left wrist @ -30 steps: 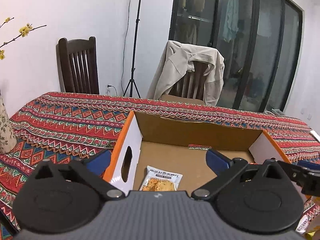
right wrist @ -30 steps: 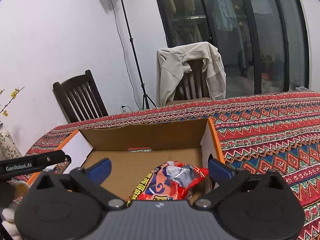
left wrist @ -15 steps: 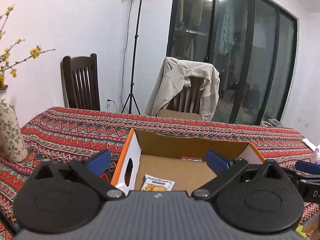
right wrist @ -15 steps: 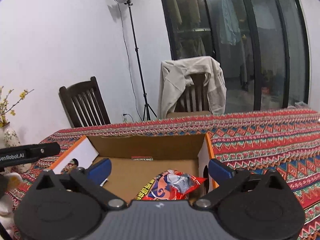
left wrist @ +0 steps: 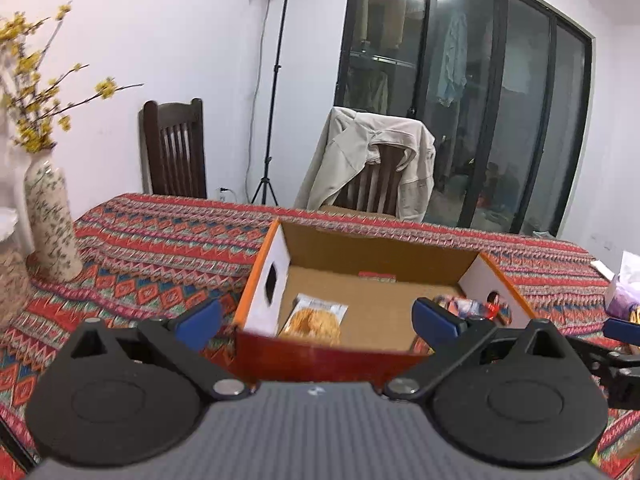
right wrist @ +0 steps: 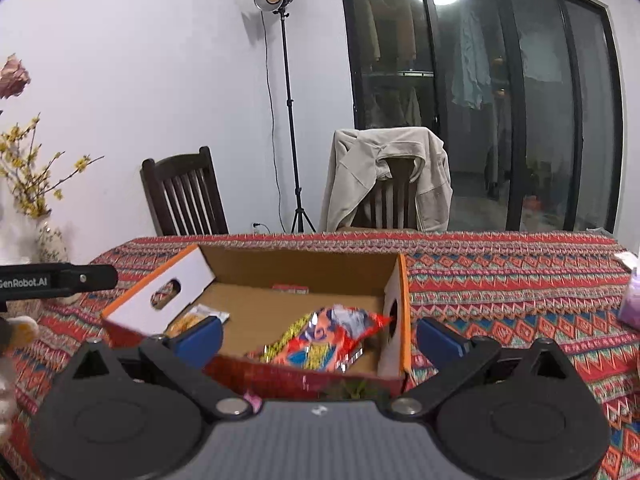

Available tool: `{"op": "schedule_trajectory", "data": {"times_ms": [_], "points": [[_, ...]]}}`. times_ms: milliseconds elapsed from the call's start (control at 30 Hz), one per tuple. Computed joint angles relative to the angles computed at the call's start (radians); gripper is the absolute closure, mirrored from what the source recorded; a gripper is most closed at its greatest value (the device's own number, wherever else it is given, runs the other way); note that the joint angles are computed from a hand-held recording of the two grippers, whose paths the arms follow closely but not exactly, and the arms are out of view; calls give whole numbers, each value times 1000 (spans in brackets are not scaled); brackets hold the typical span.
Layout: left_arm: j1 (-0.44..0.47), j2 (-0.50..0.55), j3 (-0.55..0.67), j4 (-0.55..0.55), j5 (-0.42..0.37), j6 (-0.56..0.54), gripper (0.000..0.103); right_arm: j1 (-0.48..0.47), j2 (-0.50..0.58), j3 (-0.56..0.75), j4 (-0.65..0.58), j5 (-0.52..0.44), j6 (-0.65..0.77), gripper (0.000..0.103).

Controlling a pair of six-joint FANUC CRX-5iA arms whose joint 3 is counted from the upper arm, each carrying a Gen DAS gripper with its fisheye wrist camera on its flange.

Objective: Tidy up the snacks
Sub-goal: 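Grasp the lime-green bar with the right tool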

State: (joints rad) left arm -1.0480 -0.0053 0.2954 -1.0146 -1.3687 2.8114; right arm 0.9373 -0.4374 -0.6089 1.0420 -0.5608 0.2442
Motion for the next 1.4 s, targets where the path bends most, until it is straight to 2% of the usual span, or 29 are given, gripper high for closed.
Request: {"op": "schedule_trajectory", "data": {"times_ms": [233,500,800,900,1100,1167,1233,1333,1400], "points": [[-77,-33,-88,-43,-49,86,0,70,-87,-83,-44,-60,-13,0],[-117,-52,-167,-51,-57,162,0,131,-166,-162,-55,-131,-37,0],[-101,-53,-180,-37,-31,172,0,143,-183,-199,-38,-168,-72,0],[-93,-57,-185,-28,-23,172,0,145,-165,-184,-52,-213,-64,0],[-76,-58,-189,-3,-8,164,0,144,-168,-172,-114,-262,-26,24],[-75,-56,-187,-2,-10,163,0,152,-173,-171,-140,-270,-6,38],[-75,-55,-186,0,-13,164,0,159,-175,-168,-170,-274,16,47],[-74,-53,-184,1,-17,164,0,165,-173,-165,-195,-271,35,58],[-77,-52,-183,-2,-22,168,0,167,-179,-169,-194,-265,34,61]]}}
